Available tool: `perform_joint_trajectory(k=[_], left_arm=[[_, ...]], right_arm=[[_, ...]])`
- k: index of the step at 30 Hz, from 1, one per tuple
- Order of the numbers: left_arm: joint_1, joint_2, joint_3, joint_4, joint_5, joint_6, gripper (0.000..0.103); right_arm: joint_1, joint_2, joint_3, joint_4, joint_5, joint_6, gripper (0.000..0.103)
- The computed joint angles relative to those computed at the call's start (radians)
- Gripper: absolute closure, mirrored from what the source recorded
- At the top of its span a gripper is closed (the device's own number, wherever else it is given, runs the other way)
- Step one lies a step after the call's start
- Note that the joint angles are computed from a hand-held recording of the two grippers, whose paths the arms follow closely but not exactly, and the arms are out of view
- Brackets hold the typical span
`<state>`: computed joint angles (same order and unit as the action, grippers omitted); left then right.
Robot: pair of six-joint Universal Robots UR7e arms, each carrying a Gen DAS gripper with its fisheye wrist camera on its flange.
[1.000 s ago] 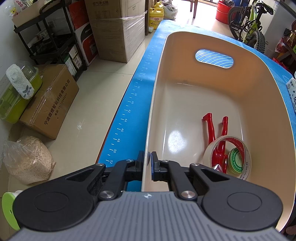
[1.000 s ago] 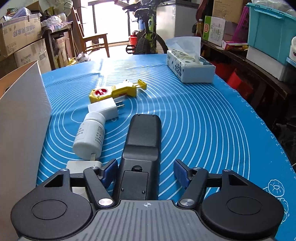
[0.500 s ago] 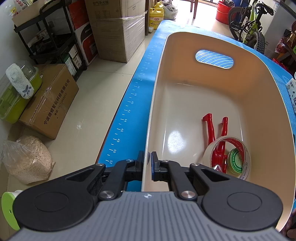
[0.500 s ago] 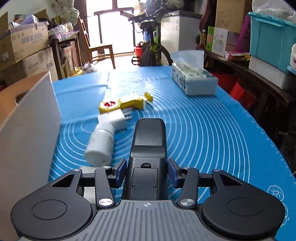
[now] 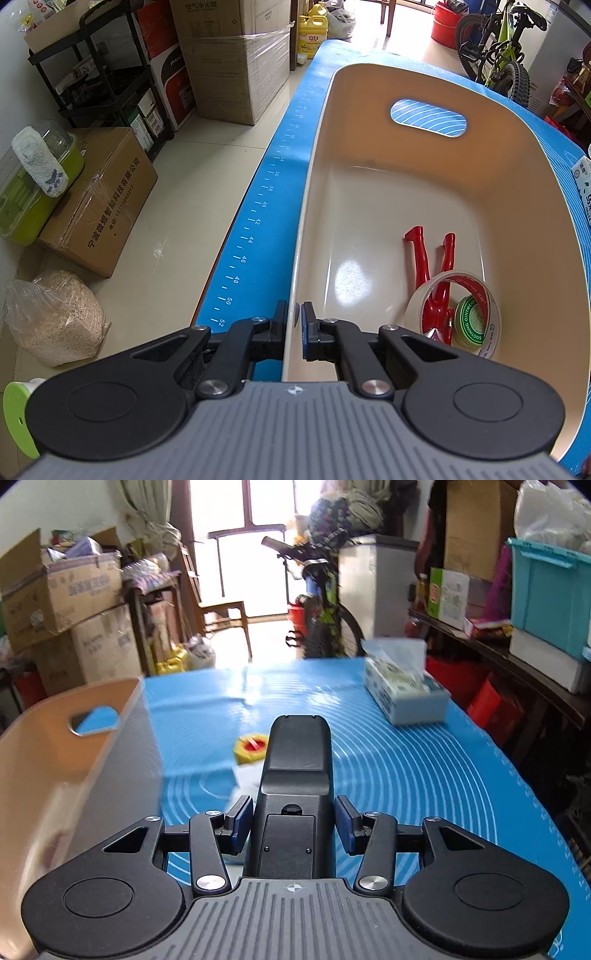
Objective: Organize rigid objects
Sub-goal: 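Grasp the black remote with the right gripper and lift it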
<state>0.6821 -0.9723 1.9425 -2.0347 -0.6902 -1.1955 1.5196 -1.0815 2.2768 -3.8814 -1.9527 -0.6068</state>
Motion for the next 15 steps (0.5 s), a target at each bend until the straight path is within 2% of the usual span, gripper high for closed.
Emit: perform_joint_trajectory(k=[7, 15], left_arm=[[0.000, 0.000, 0.000, 0.000, 0.000, -0.001, 0.095], [0.000, 0.001, 0.000, -0.001, 0.000, 0.000, 0.095]], right_arm=[[0.071, -0.024, -0.034, 0.101, 0.042, 0.016, 0.050], [0.150, 0.000, -0.089, 0.185, 0.085, 0.001, 0.050]])
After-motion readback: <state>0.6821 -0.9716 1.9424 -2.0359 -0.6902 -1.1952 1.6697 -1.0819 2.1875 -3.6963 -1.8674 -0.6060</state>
